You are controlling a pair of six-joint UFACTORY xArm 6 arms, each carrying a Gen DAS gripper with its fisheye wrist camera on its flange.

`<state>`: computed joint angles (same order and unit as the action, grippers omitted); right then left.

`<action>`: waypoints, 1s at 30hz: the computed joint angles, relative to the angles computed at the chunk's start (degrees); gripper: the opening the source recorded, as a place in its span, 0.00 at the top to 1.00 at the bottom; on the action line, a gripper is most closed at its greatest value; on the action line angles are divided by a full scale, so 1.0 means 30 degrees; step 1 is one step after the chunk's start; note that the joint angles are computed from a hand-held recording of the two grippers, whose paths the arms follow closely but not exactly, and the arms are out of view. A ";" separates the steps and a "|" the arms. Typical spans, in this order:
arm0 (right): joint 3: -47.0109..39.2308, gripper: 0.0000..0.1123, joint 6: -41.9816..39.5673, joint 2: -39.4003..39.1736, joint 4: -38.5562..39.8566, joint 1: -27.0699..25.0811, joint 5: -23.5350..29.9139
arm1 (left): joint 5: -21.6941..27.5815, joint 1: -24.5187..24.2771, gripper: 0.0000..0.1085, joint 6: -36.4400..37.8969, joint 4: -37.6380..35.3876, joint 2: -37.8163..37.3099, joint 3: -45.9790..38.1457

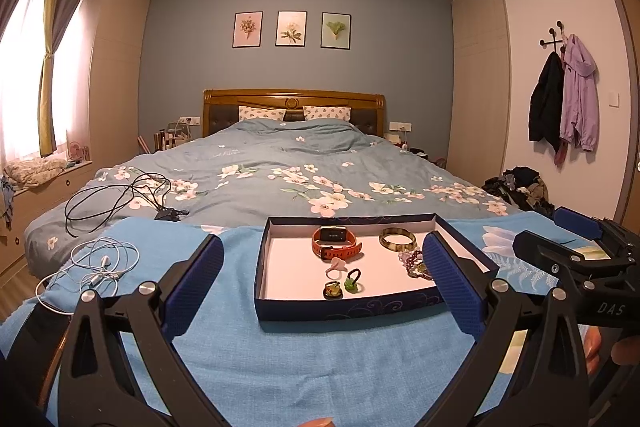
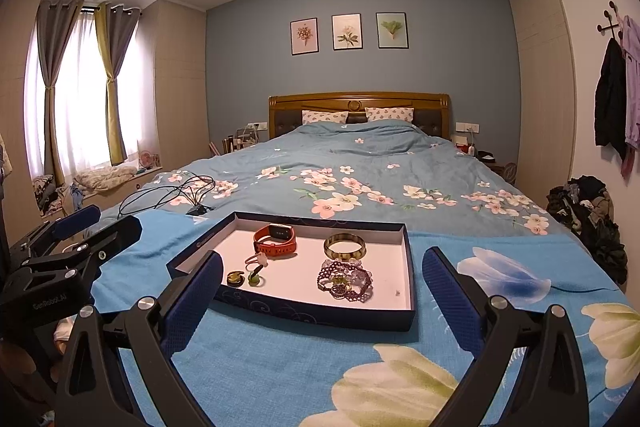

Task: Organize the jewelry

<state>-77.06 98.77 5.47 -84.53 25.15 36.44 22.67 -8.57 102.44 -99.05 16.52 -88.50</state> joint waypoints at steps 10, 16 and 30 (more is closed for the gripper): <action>0.0266 0.14 0.0276 -0.0239 -0.0221 -0.0006 0.0070 | -0.0154 -0.0087 0.10 0.0011 0.0024 0.0089 -0.0108; 0.0335 0.14 0.0229 -0.0311 -0.0133 -0.0066 0.0000 | -0.0273 -0.0129 0.10 -0.0043 0.0044 -0.0005 -0.0052; 0.0309 0.14 0.0513 -0.0293 -0.0233 -0.0103 -0.0027 | -0.0270 -0.0146 0.10 0.1200 -0.1219 -0.0310 0.0141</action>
<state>-76.13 100.31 4.59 -85.22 24.84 36.35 21.86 -9.01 106.04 -102.71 15.60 -88.07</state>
